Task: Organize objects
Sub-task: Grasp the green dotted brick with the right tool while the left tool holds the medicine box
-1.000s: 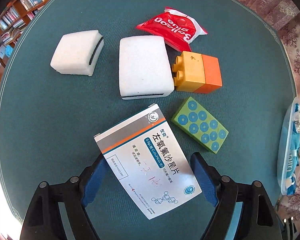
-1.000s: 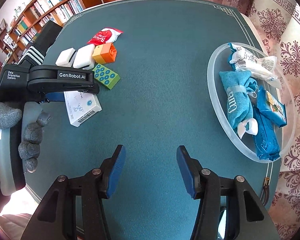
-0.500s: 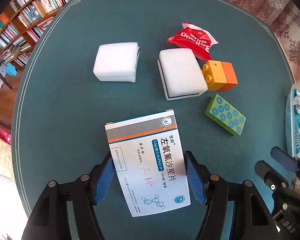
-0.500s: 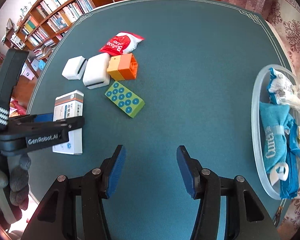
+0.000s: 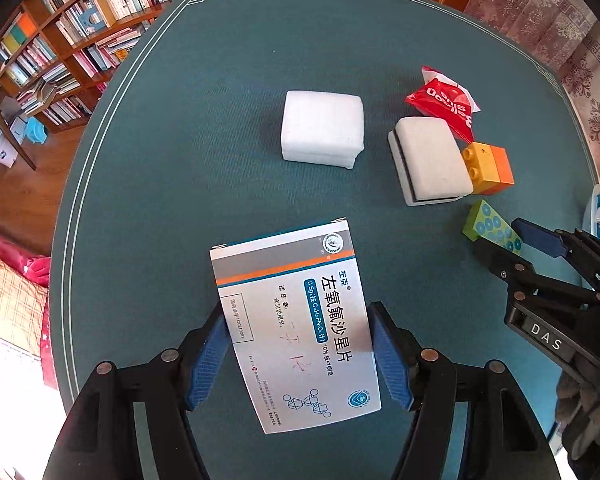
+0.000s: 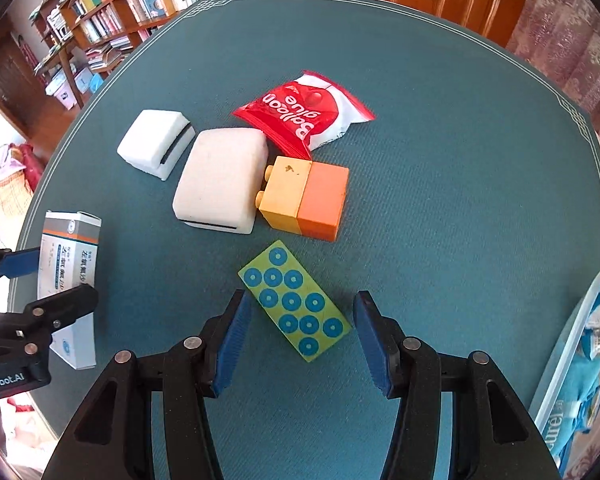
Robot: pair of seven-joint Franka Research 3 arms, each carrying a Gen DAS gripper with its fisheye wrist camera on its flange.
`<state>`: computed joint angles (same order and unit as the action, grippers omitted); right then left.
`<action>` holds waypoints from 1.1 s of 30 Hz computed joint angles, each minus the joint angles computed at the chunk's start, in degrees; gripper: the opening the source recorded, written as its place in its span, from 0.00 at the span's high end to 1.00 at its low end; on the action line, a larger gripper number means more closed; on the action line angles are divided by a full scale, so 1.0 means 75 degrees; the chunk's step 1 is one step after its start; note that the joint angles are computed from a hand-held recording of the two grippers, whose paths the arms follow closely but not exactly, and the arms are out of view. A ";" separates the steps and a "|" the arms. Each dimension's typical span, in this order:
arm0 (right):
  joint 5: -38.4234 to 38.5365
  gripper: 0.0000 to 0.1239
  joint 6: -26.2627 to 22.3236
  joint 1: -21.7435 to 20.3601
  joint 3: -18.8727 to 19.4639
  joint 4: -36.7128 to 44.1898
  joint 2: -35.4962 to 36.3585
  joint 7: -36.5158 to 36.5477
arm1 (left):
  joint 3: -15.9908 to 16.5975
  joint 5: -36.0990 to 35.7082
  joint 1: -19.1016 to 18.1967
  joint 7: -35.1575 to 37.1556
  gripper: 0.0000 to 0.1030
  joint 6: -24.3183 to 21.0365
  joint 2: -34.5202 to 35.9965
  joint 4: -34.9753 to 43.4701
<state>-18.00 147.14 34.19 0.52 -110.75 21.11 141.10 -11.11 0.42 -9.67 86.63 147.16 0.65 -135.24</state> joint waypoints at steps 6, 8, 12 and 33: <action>-0.0338 0.57 -0.0300 0.0179 -0.0097 0.0290 0.0190 0.0170 | 0.0050 0.0037 0.0104 0.0102 0.31 -0.0186 0.0446 0.0621; -0.0460 0.61 -0.0465 0.0244 -0.0126 0.0393 0.0243 0.0257 | 0.0010 0.0039 0.0131 0.0128 0.31 -0.0268 0.0485 0.0726; -0.0436 0.75 -0.0481 0.0214 -0.0091 0.0366 0.0206 0.0432 | -0.0022 0.0122 0.0217 0.0242 0.31 -0.0296 0.0859 0.1113; -0.0199 0.76 0.1499 -0.0835 0.0541 -0.3309 -0.2843 0.2368 | -0.0346 0.0199 -0.0293 0.0053 0.31 -0.0237 0.0639 0.1048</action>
<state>-19.49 158.38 27.93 4.57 -135.57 -0.21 158.86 -13.70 1.91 -11.87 87.03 145.38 5.45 -127.38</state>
